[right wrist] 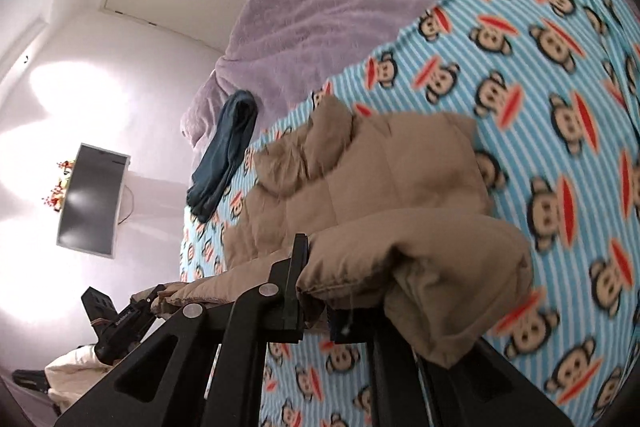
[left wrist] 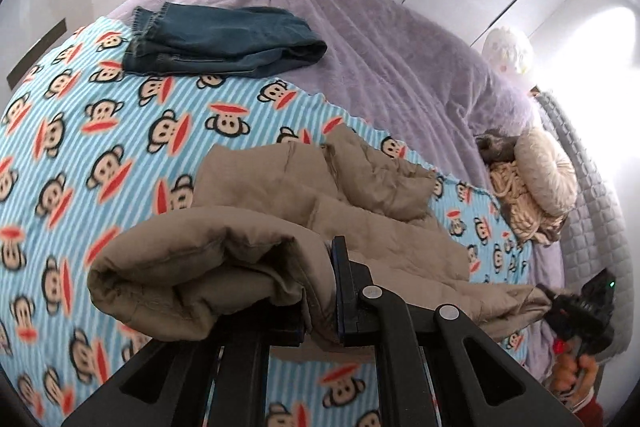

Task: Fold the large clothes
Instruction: 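Lift the hem with both tools and fold it toward the collar, then lay the folded hem onto the collar and open both tools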

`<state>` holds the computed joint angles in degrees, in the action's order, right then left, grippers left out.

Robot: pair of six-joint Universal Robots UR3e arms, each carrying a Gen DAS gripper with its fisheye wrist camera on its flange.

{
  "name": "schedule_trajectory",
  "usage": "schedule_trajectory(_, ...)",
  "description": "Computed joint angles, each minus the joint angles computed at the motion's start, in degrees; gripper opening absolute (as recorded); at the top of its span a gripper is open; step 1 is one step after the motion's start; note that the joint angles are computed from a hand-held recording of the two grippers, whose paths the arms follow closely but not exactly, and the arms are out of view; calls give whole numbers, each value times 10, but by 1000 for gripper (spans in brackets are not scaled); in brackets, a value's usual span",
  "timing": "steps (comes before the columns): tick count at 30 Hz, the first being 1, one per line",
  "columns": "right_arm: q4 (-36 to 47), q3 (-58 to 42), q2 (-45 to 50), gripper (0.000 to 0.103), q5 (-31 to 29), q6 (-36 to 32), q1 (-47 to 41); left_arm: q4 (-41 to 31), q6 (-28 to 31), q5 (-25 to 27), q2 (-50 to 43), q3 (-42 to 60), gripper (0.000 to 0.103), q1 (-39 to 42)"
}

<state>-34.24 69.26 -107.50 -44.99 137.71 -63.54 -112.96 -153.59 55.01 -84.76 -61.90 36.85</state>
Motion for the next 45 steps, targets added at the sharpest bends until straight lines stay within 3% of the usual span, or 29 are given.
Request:
schedule_trajectory(5, -238, 29, 81, 8, -6, 183, 133, 60, -60, 37, -128, 69, 11, -70)
schedule_trajectory(11, -448, 57, 189, 8, -35, 316, 228, 176, -113, 71, -240, 74, 11, -126)
schedule_trajectory(19, -650, 100, 322, 8, -99, 416, 302, 348, -147, 142, -328, 16, 12, -191)
schedule_trajectory(23, -700, 130, 337, 9, -94, 438, 305, 374, -152, 151, -329, 1, 15, -197)
schedule_trajectory(25, -701, 137, 330, 10, -88, 437, 302, 386, -141, 147, -308, -18, 28, -192)
schedule_trajectory(26, -698, 138, 326, 11, -85, 433, 299, 394, -138, 145, -294, -30, 43, -188)
schedule_trajectory(27, -693, 139, 322, 13, -82, 428, 296, 399, -137, 145, -285, -36, 68, -185)
schedule_trajectory(29, -679, 136, 315, 19, -75, 421, 290, 426, -142, 154, -254, -60, 92, -180)
schedule_trajectory(30, -670, 134, 310, 22, -72, 418, 287, 433, -141, 154, -243, -63, 93, -177)
schedule_trajectory(32, -662, 130, 301, 33, -73, 417, 285, 421, -135, 157, -239, -47, 93, -177)
schedule_trajectory(35, -666, 140, 266, 61, -71, 401, 280, 436, -122, 158, -227, -48, 93, -179)
schedule_trajectory(37, -667, 156, 236, 61, -71, 379, 278, 444, -99, 160, -223, -53, 88, -183)
schedule_trajectory(38, -656, 162, 223, 60, -68, 359, 276, 440, -88, 155, -220, -58, 74, -184)
schedule_trajectory(39, -638, 165, 214, 42, -64, 330, 278, 428, -74, 152, -225, -55, 64, -189)
schedule_trajectory(41, -611, 153, 219, 15, -81, 290, 298, 409, -56, 142, -235, -51, 54, -202)
schedule_trajectory(43, -625, 148, 230, 15, -111, 264, 329, 413, -42, 146, -250, -51, 49, -230)
schedule_trajectory(45, -664, 143, 252, 15, -135, 274, 358, 474, -47, 184, -262, -64, 49, -266)
